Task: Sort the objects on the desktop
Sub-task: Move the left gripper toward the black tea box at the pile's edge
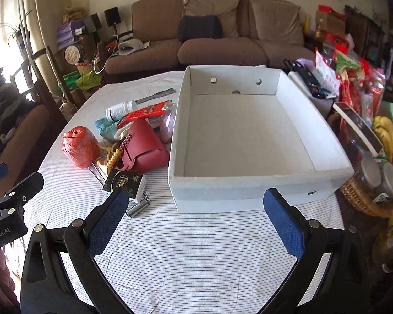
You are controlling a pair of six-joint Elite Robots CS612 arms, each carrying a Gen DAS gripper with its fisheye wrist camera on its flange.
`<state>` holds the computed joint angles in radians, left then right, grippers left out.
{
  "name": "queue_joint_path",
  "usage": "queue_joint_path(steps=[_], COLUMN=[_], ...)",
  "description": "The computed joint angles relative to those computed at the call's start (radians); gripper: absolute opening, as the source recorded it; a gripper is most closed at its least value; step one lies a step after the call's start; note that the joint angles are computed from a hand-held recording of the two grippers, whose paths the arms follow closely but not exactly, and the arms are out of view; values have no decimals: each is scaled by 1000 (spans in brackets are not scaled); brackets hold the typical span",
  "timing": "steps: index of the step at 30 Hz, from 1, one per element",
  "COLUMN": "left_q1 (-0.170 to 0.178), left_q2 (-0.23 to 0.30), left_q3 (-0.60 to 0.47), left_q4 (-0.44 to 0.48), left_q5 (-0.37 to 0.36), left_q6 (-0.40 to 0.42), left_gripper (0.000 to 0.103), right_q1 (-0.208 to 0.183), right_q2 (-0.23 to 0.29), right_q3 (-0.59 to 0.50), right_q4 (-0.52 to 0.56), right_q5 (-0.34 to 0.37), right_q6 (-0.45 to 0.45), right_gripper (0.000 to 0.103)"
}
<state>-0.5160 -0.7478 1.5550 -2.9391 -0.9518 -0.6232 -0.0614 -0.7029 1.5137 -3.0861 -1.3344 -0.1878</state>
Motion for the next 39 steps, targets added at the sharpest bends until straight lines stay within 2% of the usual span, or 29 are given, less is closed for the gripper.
queue_joint_path(steps=[9,21,28,31,33,39], left_q1=[10,63,123,145,158,184], left_q2=[-5,38,59,78,95,163], left_q3=[-21,-77,-70,-71,-81,-158], left_q4=[-12,10,2,-7,-9,27], left_q5=[17,8,17,13,-8,-76], left_q6=[4,28,6,14,21,33], left_gripper=[103,103,103,103,103,103], right_q1=[-16,-19,-3,5,12,37], right_q2=[-2,55,89,104,115,142], right_q3=[-30,-149,-213,-238,-252,-273], right_q4=[1,72,75,93,108,131], right_q5=[-1,-14,27,84,126,180], right_q6=[-12,2,-36,-45,-54,-71], right_gripper=[103,103,103,103,103,103])
